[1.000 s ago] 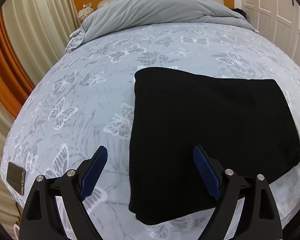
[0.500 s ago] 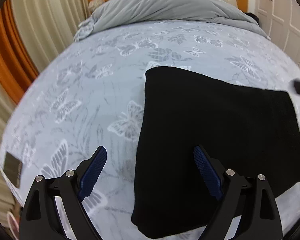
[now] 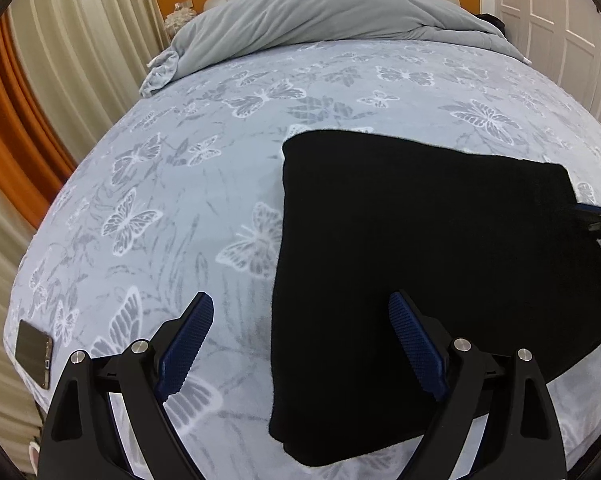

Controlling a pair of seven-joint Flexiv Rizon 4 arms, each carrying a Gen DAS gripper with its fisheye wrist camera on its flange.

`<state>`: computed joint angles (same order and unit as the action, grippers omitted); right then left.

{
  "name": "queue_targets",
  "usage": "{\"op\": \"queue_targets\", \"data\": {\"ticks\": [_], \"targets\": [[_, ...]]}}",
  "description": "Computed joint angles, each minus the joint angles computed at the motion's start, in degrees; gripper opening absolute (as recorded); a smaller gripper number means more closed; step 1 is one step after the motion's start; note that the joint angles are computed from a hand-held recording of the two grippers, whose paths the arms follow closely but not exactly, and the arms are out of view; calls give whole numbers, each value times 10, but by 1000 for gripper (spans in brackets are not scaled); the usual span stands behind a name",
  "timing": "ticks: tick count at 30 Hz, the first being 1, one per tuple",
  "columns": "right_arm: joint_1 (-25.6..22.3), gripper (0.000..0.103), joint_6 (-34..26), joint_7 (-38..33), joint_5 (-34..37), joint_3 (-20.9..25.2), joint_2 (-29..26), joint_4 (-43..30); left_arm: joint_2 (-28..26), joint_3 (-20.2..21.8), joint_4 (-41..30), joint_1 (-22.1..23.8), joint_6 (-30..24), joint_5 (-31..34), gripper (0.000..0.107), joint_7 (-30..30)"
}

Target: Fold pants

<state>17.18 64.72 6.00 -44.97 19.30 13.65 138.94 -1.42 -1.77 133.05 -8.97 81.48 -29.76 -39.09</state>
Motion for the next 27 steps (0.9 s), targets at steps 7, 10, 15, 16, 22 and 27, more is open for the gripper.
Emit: {"op": "queue_targets", "data": {"ticks": [7, 10, 15, 16, 22, 27], "targets": [[65, 74, -121, -72, 121, 20, 5, -4, 6, 1, 11, -4, 12, -4, 87, 6], [47, 92, -99, -26, 68, 34, 51, 17, 9, 1, 15, -8, 15, -15, 87, 15], [67, 96, -143, -31, 148, 32, 61, 24, 17, 3, 19, -12, -2, -20, 87, 18], [65, 96, -122, -23, 162, 28, 68, 35, 22, 6, 18, -12, -19, -26, 87, 22], [45, 96, -4, 4, 187, 27, 91, 81, 39, 19, 25, -10, -62, -30, 87, 28], [51, 96, 50, 14, 231, 27, 77, 94, 51, 28, 35, -14, -76, -49, 87, 63]]}}
